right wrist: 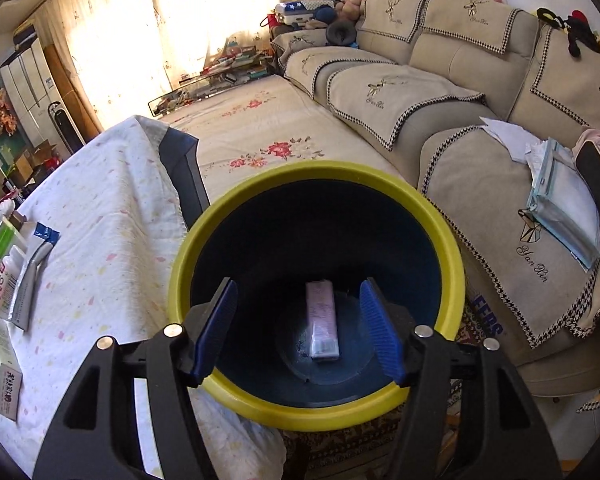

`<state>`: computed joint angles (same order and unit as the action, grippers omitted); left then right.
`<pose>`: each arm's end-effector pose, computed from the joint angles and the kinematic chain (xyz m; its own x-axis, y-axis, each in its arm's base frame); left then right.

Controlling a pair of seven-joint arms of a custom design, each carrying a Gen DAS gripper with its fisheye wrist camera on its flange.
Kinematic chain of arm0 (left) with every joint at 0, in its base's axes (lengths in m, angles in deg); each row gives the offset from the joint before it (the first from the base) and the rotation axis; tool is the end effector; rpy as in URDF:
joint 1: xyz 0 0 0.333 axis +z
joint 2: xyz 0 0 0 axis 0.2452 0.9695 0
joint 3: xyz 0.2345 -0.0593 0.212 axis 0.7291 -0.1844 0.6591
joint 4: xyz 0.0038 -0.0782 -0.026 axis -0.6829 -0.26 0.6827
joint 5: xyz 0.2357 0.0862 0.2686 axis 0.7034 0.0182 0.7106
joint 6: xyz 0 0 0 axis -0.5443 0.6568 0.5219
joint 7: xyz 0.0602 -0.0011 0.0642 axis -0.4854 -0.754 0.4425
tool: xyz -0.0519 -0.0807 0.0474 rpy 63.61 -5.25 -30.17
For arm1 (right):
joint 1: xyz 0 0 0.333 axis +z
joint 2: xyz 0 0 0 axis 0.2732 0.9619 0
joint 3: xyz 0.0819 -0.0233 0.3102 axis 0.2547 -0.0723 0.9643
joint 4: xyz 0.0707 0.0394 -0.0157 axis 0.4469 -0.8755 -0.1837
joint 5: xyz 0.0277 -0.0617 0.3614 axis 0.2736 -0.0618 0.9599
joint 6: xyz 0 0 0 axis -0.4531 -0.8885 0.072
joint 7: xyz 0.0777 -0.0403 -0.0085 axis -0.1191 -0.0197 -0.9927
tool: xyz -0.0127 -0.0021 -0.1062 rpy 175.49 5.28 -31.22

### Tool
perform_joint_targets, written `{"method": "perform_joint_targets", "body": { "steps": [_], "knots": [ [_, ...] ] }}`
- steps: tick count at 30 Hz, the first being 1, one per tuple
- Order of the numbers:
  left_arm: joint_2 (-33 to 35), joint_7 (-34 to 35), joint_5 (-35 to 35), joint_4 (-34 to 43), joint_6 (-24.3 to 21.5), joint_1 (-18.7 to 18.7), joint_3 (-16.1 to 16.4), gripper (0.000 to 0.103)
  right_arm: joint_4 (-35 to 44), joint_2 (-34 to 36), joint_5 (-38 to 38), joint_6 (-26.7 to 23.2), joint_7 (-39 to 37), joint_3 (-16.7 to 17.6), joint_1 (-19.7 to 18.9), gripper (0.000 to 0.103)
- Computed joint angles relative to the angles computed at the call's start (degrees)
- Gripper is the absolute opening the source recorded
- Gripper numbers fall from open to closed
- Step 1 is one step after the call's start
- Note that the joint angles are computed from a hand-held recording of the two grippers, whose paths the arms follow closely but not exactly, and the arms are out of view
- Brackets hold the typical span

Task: Collect trash
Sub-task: 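Carry the carton over the yellow bin and open the right tool, then grasp the white yogurt cup by its rim with the left tool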

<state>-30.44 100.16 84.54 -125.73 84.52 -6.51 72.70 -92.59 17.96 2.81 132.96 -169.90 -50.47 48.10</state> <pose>0.6048 -0.1847 0.4029 -0.0608 -0.9977 0.0288 -0.7466 0.0263 -0.6647 0.6170 0.3165 0.3271 -0.5504 -0.8220 -0.1463 -0.5662 0.4962 -0.6582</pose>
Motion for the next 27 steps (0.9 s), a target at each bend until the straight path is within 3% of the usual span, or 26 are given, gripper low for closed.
{"method": "perform_joint_targets", "body": {
  "steps": [3,6,12,15,23,27],
  "knots": [
    [2.31,-0.51,-1.41,4.17,-1.66,0.12,-0.21,0.099,-0.36,-0.43,-0.8,0.03,0.68,-0.2,0.42,0.062],
    [5.22,-3.1,-0.8,9.18,-3.19,-1.65,1.88,0.099,-0.18,-0.26,-0.64,0.35,0.29,0.12,0.18,0.062],
    [11.03,0.77,-8.95,19.55,-6.95,2.46,-3.14,0.099,-0.16,0.05,-0.66,1.08,0.6,-0.05,0.21,0.062],
    [14.15,-0.58,-10.0,25.06,-10.41,0.91,-1.24,0.099,0.26,0.44,-0.42,1.37,0.24,-0.01,0.17,0.063],
    [23.03,0.52,-13.61,39.32,-21.92,3.16,-3.58,0.099,1.19,1.71,0.83,3.11,-0.79,-0.25,0.01,0.063],
    [25.62,0.89,-13.26,42.74,-23.4,3.59,-3.48,0.099,0.93,1.68,0.92,3.46,-0.49,-0.77,0.25,0.063]
  ]
}}
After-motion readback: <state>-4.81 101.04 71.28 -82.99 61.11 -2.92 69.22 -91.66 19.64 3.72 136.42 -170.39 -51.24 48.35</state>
